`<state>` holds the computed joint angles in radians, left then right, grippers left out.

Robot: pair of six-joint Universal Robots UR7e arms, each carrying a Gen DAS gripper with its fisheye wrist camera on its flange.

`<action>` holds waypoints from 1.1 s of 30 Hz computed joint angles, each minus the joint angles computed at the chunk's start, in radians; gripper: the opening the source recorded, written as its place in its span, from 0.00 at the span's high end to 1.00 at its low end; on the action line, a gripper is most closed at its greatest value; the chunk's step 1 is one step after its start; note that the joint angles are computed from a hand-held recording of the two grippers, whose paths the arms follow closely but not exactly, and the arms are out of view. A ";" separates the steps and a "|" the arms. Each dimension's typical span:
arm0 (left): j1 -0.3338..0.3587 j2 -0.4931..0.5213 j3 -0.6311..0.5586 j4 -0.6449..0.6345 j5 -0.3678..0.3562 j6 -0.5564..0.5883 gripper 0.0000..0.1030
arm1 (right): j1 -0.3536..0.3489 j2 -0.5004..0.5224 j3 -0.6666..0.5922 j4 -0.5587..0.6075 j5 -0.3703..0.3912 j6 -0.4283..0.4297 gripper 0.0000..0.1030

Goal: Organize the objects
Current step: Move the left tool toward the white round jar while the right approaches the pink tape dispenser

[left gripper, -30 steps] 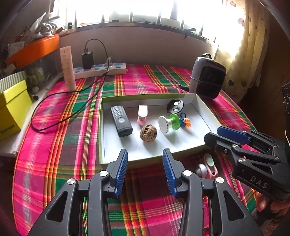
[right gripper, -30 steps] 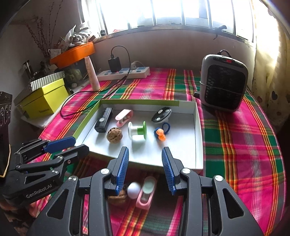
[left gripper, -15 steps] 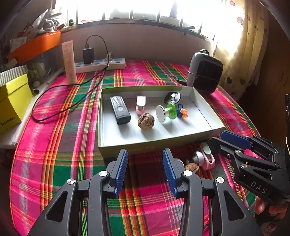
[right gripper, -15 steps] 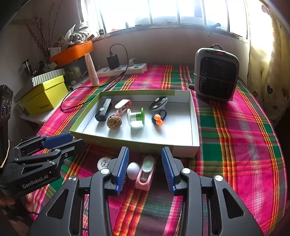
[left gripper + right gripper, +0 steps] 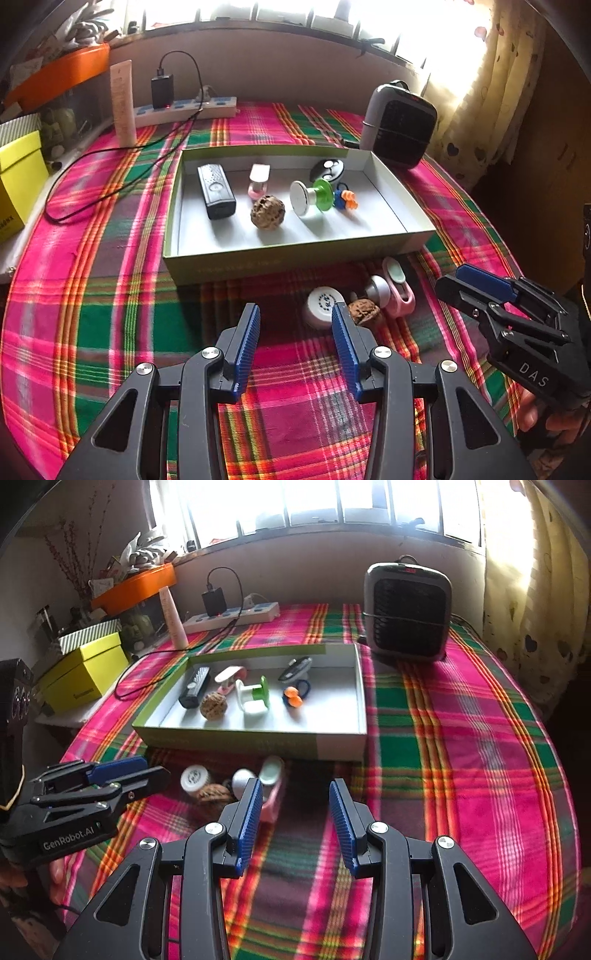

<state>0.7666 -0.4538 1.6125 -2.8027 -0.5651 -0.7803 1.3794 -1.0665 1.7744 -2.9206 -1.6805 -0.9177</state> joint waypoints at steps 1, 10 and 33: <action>0.001 0.002 0.000 -0.011 -0.007 0.009 0.62 | -0.003 -0.003 0.002 0.004 0.003 0.002 0.62; 0.016 0.011 -0.007 -0.026 -0.046 0.026 0.62 | -0.022 -0.015 0.007 0.022 0.021 0.007 0.62; 0.047 0.045 -0.080 -0.019 -0.061 0.093 0.62 | -0.026 0.000 -0.014 0.071 0.029 0.001 0.62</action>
<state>0.8135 -0.4091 1.5321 -2.8213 -0.6258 -0.6872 1.3538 -1.0666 1.7603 -2.8500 -1.6518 -0.9167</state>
